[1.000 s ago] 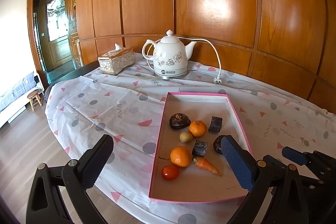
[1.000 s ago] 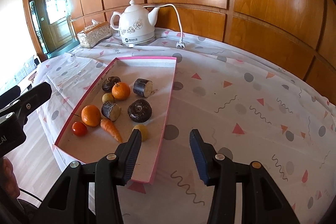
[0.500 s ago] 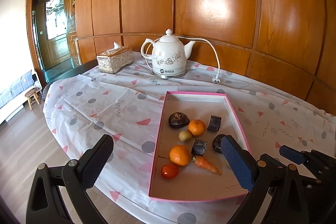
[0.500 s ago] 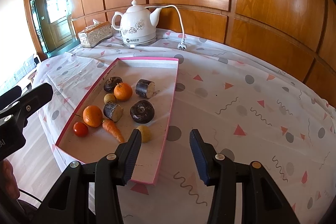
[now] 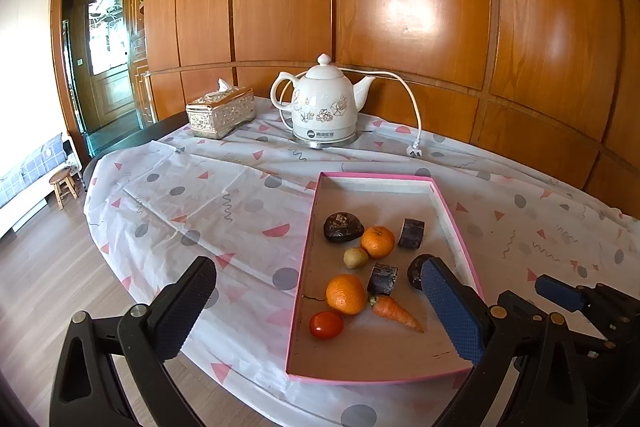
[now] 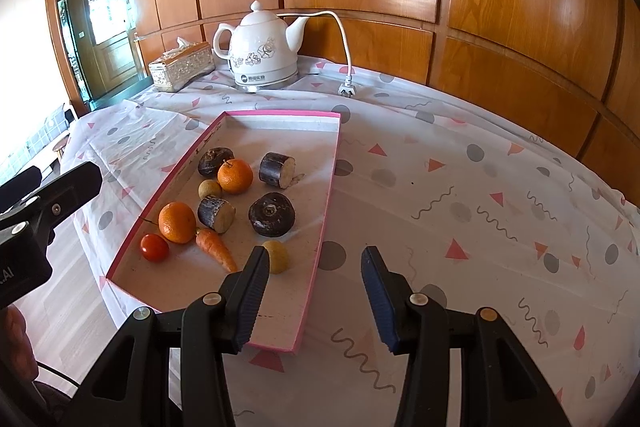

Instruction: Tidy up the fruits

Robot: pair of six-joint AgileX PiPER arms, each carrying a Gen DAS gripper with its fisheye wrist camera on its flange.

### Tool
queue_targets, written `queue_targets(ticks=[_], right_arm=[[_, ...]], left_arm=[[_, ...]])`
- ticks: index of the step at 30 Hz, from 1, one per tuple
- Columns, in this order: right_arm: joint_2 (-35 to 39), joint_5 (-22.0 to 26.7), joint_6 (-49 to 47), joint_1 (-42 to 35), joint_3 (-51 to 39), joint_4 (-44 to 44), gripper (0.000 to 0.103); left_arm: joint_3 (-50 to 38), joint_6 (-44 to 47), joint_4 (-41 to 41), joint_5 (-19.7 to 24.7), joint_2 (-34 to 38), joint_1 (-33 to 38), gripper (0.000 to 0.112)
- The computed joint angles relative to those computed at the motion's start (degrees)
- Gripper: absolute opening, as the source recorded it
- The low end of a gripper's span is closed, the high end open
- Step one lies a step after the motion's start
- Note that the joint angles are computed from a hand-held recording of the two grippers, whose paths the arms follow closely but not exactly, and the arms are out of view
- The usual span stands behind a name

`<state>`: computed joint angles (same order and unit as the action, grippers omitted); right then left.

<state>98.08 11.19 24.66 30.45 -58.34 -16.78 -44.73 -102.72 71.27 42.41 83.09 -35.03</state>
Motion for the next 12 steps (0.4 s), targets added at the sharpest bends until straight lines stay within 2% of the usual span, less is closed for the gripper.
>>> queue_targets(ticks=[12], right_arm=[[-0.2, -0.5, -1.5, -0.6, 0.4, 1.8, 0.048]], left_arm=[[0.3, 0.8, -0.8, -1.8, 0.1, 1.2, 0.103]])
